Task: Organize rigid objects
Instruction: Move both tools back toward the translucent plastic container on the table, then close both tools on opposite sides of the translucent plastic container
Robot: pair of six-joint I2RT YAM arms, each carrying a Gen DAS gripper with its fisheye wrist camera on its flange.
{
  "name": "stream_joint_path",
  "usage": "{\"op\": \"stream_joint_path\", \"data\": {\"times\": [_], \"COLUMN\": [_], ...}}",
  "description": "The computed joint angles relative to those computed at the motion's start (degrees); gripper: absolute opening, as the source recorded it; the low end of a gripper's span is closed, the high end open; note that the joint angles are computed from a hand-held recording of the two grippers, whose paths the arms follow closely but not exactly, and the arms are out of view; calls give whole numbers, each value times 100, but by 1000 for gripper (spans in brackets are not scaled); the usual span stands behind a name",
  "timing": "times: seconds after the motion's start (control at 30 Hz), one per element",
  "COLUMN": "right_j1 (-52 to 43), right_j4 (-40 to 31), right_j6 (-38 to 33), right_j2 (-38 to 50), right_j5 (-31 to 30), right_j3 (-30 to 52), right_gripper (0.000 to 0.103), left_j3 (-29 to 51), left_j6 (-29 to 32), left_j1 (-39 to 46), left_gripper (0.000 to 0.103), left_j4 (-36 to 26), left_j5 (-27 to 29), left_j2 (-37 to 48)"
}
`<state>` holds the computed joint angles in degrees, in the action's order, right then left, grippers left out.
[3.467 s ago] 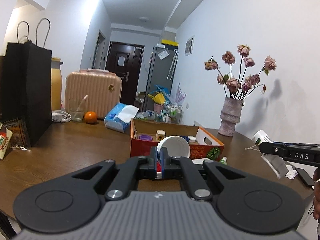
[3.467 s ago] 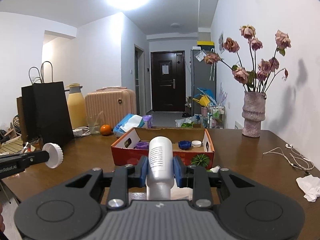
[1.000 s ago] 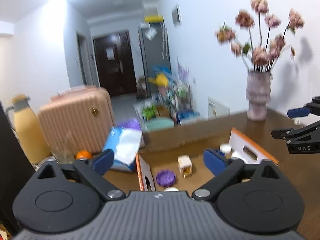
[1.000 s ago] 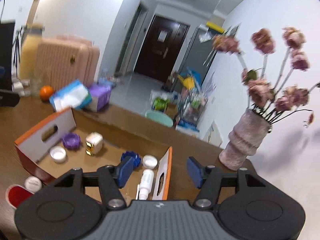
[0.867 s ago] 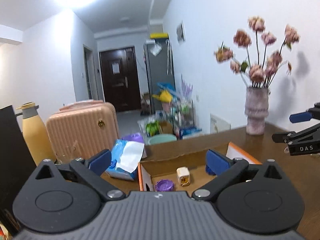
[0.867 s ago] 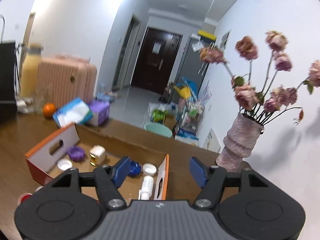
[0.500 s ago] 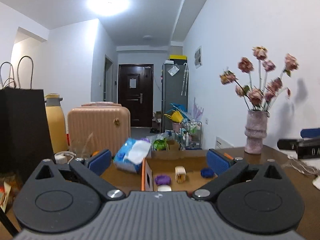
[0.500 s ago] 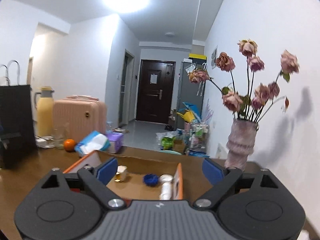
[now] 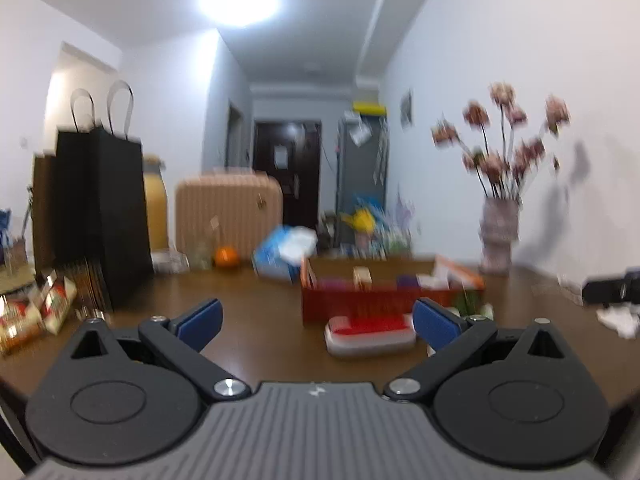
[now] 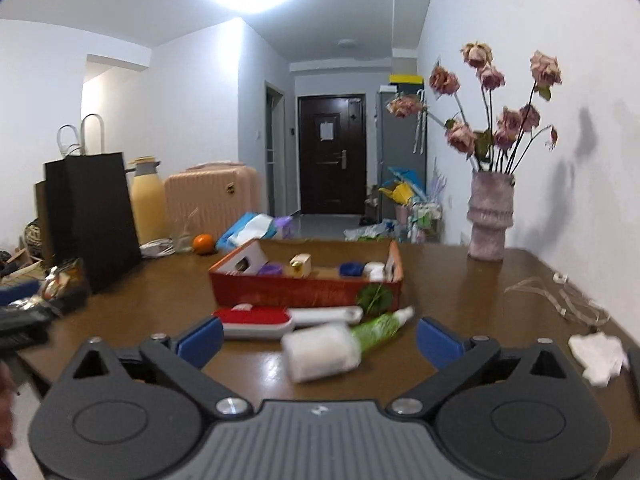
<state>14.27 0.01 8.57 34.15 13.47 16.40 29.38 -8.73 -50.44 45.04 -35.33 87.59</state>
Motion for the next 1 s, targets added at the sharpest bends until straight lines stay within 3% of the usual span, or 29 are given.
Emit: {"op": "stream_joint_path", "data": {"times": [0.13,0.27,0.67,0.9,1.0], "right_j1": [743,1004,-386,-1310,-1691], "right_j4": [-480,-337,1377,2106,2354], "right_j6": [42,13,36,-21,-30], "right_j2": [-327,-168,1912,3118,3713], "right_j5": [679,1130,-159,-835,-1364], "right_j3": [-13,-7,-90,311,584], "right_gripper": [103,103,103,94,88], "left_j3": [103,-3,796,2061,2553], "left_j6": [-193,-145,-127,-812,-1040], "left_j1": [-57,-54,164,549,677], "left_gripper": [103,103,103,103,103], "left_j4": [-206,-29,-260,-1539,-1674], "left_j5": [92,187,561,1801,2249], "left_j2": [273,340,1458,2118,2398]}}
